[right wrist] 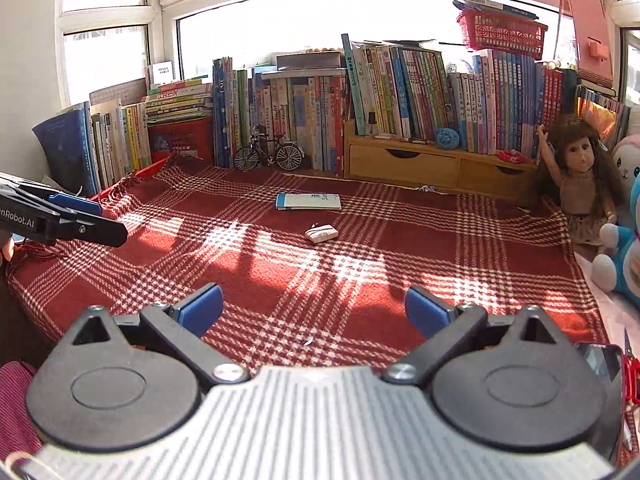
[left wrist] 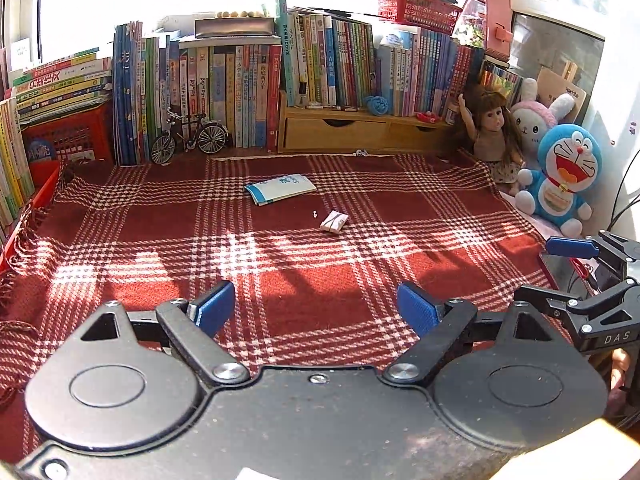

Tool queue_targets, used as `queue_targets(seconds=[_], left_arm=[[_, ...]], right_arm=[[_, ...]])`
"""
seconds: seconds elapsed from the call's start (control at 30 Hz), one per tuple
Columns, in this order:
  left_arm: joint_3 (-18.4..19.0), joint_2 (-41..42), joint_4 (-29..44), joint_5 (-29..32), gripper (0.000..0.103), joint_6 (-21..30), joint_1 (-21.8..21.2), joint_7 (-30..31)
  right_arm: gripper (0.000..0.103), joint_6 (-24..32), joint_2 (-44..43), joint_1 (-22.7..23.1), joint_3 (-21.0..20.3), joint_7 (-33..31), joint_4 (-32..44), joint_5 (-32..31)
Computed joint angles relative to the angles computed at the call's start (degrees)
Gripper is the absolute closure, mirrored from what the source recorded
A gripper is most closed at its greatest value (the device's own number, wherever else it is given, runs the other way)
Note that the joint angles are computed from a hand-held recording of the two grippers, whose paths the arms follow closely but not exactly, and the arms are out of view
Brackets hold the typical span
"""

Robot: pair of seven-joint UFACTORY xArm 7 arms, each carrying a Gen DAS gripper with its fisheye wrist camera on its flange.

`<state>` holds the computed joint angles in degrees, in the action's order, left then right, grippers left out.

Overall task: Collect trash
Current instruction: 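Raise both open tools back toward the blanket, then grasp the white-blue Sanita tissue pack with the left tool while the right tool grasps the white packet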

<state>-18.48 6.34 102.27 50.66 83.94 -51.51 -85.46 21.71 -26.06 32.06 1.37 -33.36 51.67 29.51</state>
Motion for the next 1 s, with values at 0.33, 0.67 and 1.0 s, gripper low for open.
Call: queue_targets(seconds=[0.33,0.67,1.0], left_arm=[[8.5,1.6,-4.5,-12.0,0.016,-21.5,16.2,-9.0],[14.5,11.6,-4.1,-18.7,0.018,-32.2,22.6,-13.1],[19.4,15.8,-5.6,-15.3,0.024,-45.8,23.1,-19.0]], right_arm=[[0.0,-2.3,18.8,-4.0,5.1,0.7,16.2,-5.3],[0.0,0.1,38.7,-7.5,10.9,8.1,32.9,-16.5],[0.001,1.0,50.8,-6.5,11.1,13.7,43.7,-22.8]])
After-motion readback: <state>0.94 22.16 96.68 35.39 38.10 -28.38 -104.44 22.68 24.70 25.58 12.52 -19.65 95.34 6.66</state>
